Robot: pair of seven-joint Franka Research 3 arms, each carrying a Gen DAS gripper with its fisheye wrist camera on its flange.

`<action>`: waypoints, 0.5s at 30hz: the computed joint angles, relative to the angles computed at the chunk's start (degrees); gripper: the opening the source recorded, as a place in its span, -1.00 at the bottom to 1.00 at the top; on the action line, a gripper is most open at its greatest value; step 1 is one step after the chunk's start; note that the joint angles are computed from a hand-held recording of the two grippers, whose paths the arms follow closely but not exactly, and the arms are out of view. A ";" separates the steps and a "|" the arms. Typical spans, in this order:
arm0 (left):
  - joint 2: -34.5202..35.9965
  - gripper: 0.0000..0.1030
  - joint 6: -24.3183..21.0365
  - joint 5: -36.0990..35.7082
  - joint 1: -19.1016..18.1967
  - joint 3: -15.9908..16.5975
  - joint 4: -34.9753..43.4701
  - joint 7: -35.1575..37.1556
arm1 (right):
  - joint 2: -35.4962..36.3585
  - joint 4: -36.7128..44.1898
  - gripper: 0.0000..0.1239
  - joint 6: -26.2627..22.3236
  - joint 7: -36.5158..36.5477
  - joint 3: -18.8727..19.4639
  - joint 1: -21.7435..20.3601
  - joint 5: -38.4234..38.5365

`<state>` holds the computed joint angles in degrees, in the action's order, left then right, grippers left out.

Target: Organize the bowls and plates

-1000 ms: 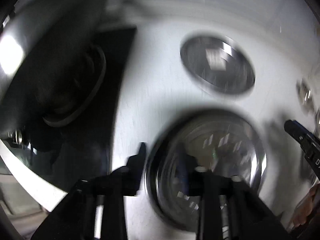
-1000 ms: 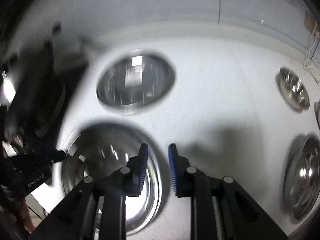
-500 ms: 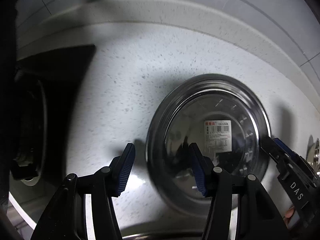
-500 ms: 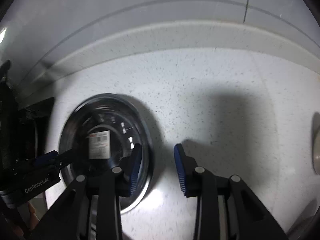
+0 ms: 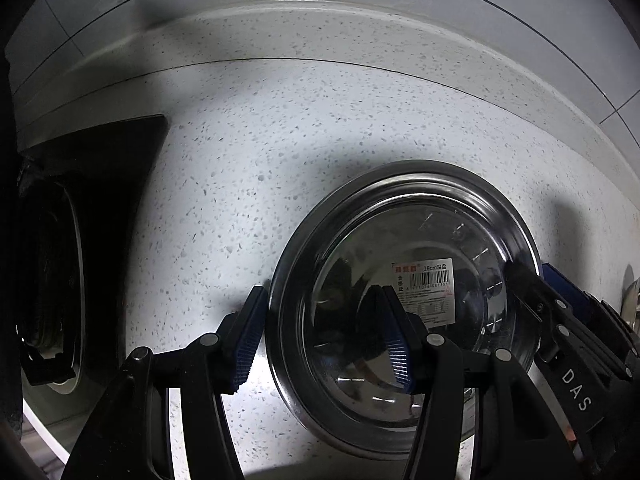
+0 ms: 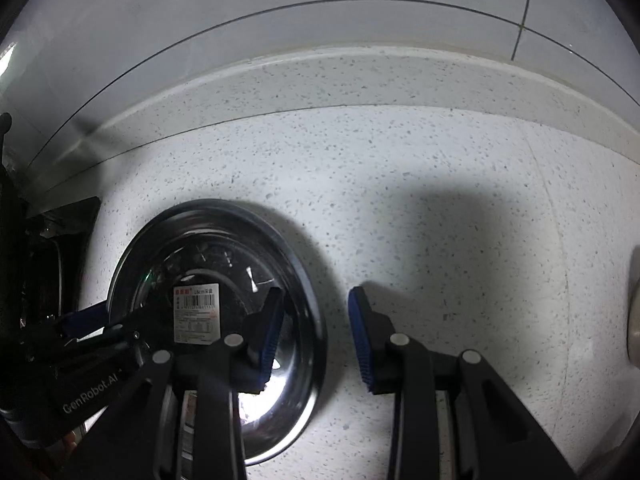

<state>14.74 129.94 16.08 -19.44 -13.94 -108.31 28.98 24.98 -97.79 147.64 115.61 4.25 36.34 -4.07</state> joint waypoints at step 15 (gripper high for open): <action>-2.18 -0.75 -1.52 2.48 -1.30 -0.61 -1.01 0.10 | -0.81 -0.91 -0.78 -2.19 5.67 -1.62 2.73 -5.76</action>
<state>12.56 128.43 18.56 -20.74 -14.55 -109.32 29.08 24.17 -98.70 145.45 121.28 2.63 39.07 -9.83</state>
